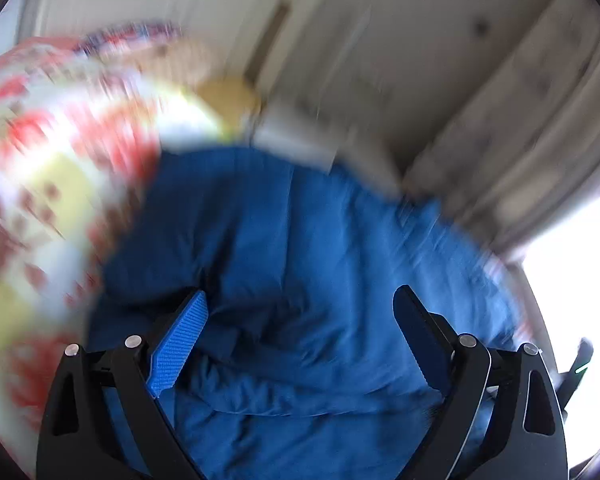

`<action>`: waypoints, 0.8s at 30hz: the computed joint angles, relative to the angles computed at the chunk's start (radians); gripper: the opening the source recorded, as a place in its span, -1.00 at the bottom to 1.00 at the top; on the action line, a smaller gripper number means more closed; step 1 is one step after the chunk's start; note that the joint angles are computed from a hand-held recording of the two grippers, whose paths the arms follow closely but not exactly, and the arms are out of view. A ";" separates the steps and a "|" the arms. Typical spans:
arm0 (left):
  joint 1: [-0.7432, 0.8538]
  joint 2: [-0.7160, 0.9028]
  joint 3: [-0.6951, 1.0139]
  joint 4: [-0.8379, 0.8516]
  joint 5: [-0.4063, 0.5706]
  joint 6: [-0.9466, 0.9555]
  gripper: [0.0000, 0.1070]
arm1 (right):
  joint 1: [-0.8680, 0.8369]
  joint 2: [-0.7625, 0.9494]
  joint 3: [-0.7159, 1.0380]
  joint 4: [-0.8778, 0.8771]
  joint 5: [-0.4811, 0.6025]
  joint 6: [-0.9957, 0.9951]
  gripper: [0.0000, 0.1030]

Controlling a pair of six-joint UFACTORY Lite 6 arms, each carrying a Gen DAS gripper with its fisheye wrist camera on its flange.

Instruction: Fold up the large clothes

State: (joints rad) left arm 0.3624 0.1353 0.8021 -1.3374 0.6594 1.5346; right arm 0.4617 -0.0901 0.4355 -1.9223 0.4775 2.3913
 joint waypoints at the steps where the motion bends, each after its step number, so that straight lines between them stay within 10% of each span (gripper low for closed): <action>1: -0.029 -0.001 -0.023 -0.024 -0.050 0.050 0.67 | -0.003 -0.004 -0.005 -0.017 -0.005 0.015 0.39; 8: 0.021 -0.214 -0.015 0.040 0.062 -0.059 0.67 | -0.029 -0.014 -0.022 -0.098 -0.028 0.077 0.44; 17: -0.274 0.098 0.190 0.263 -0.280 -0.311 0.71 | -0.078 -0.046 -0.050 -0.255 -0.070 0.204 0.48; 24: -0.367 0.112 0.372 0.454 -0.268 -0.595 0.71 | -0.095 -0.055 -0.059 -0.330 -0.089 0.267 0.53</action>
